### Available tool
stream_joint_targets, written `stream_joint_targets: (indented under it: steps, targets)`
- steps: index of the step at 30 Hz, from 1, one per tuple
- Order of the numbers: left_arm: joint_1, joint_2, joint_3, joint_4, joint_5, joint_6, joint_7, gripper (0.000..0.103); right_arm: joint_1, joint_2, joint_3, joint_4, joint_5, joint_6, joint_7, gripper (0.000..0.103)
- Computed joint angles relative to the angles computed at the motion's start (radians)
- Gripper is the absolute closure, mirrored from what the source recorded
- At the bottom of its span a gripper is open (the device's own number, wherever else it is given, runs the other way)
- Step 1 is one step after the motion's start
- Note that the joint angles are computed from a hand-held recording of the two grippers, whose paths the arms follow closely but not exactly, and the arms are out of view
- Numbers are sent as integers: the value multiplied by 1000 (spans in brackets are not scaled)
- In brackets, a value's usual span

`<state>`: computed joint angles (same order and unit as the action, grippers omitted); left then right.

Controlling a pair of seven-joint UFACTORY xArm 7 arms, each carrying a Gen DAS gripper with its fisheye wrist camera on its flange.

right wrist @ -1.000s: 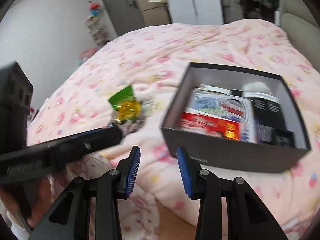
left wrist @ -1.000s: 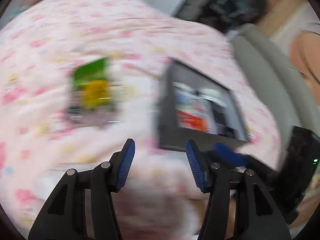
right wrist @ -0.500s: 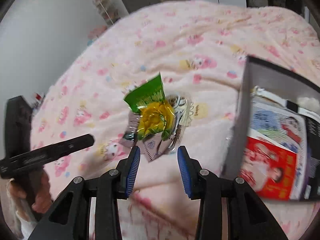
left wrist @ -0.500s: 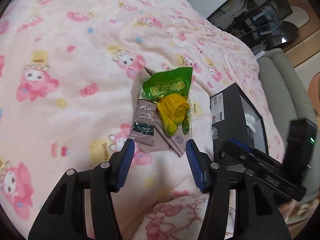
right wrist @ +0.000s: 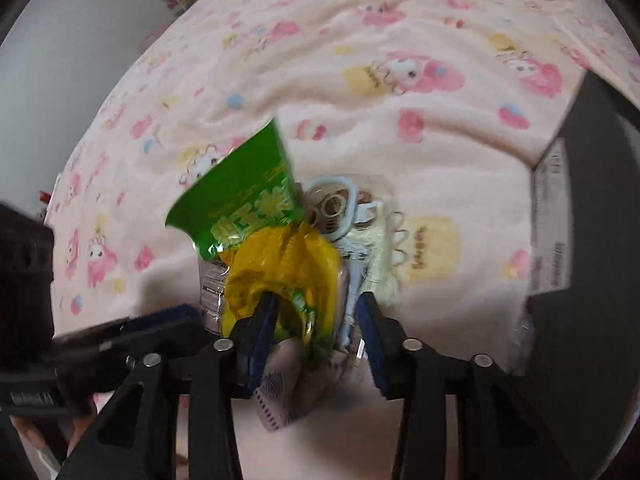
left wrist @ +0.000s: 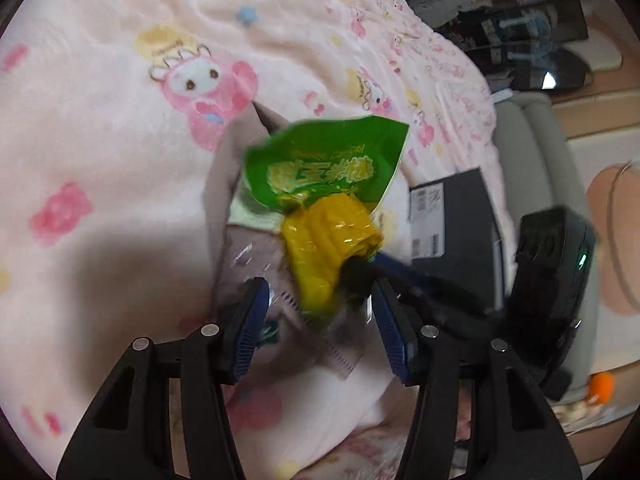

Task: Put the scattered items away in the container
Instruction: 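Move the left gripper to the green sweet corn candy bag, then grasp the green sweet corn candy bag with the left gripper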

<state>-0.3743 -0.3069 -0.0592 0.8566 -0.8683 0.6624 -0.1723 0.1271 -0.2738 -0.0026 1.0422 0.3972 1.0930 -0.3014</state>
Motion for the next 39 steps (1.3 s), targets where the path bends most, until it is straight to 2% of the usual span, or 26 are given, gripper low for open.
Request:
stream_joint_targets:
  steps: [2,5,7,9,11,17,22,26,30,35,39]
  targets:
    - [-17,18,31,2,-106,-12,76,49,8,13,-8,-5,42,-11,-28,64]
    - [-5,45,28,19,-158,-20,98,49,13,37,-29,4,130,10,-86,64]
    - [13,61,4,40,-105,-22,60,54,9,45,-21,12,129,28,-103,68]
    - [24,61,-19,54,-32,-21,13,63,6,19,-10,-9,109,4,-122,71]
    - [15,44,-26,49,-25,-32,3,69,1,-2,-22,-17,132,-2,-133,72]
    - [-9,-22,-36,46,38,-24,-55,71,-20,-86,-63,-19,170,54,-148,75]
    - [-39,-57,-68,112,141,2,-140,71,-31,-192,-93,-35,163,79,-135,75]
    - [-86,-50,-92,175,173,-18,-172,71,-50,-293,-146,-33,157,120,-130,75]
    - [-144,3,-114,251,161,-47,-173,71,-75,-359,-197,-9,112,157,-147,75]
    - [-175,142,-173,403,239,-57,-223,71,-111,-375,-280,31,77,198,-183,75]
    - [-195,291,-209,554,294,-26,-252,71,-153,-351,-337,49,50,207,-237,75]
